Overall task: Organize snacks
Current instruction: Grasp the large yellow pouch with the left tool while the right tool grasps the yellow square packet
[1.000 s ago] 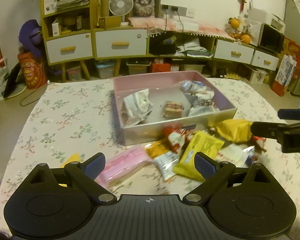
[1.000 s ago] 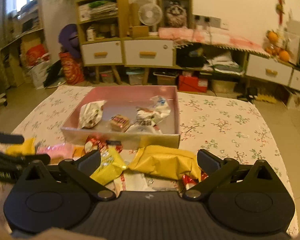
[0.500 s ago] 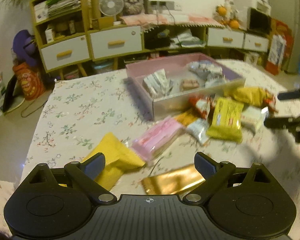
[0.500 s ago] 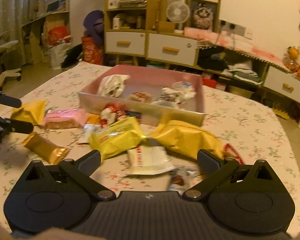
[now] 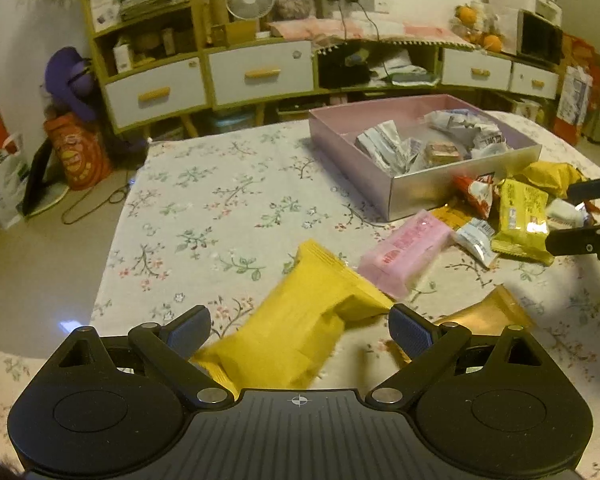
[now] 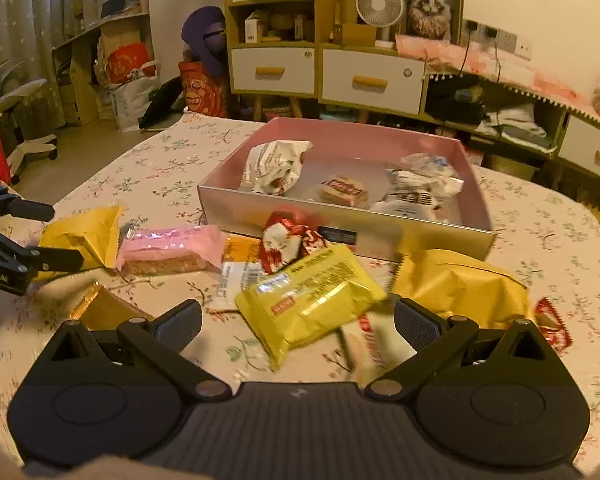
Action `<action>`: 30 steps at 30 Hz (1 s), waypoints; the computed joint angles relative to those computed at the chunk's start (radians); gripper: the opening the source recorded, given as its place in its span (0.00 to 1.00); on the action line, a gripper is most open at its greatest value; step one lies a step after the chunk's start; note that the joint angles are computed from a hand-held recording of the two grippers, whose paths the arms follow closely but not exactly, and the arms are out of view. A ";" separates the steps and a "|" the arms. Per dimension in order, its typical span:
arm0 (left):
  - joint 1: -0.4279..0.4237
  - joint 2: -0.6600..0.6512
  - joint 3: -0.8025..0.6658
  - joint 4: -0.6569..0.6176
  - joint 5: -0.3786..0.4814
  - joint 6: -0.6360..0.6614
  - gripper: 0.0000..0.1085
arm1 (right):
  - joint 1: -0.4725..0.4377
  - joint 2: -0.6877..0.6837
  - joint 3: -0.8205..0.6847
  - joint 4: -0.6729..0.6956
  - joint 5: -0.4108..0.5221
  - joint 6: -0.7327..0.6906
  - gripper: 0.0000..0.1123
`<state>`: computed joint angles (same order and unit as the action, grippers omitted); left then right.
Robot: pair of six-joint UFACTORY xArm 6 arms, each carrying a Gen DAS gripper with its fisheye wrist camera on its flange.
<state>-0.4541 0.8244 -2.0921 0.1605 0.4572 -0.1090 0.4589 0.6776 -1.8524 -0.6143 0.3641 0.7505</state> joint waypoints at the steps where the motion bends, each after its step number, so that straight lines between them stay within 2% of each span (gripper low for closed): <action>1: 0.002 0.024 -0.039 -0.028 0.024 0.022 0.89 | 0.003 0.012 -0.019 0.013 0.011 -0.009 0.91; 7: 0.009 0.132 -0.216 -0.131 0.143 0.069 0.87 | 0.019 0.097 -0.162 0.037 0.108 -0.008 0.91; 13: -0.001 0.149 -0.249 -0.142 0.186 0.074 0.83 | 0.032 0.173 -0.290 -0.049 0.222 0.041 0.86; 17: -0.009 0.168 -0.294 -0.130 0.249 0.062 0.77 | 0.037 0.203 -0.341 -0.059 0.279 0.030 0.80; 25: -0.014 0.137 -0.262 -0.160 0.263 0.063 0.64 | 0.024 0.133 -0.221 -0.082 0.219 -0.019 0.77; 28: -0.014 0.119 -0.238 -0.175 0.261 0.067 0.57 | 0.013 0.104 -0.171 -0.062 0.181 -0.052 0.76; 30: -0.015 0.106 -0.219 -0.166 0.254 0.057 0.49 | 0.004 0.078 -0.123 -0.059 0.140 -0.061 0.75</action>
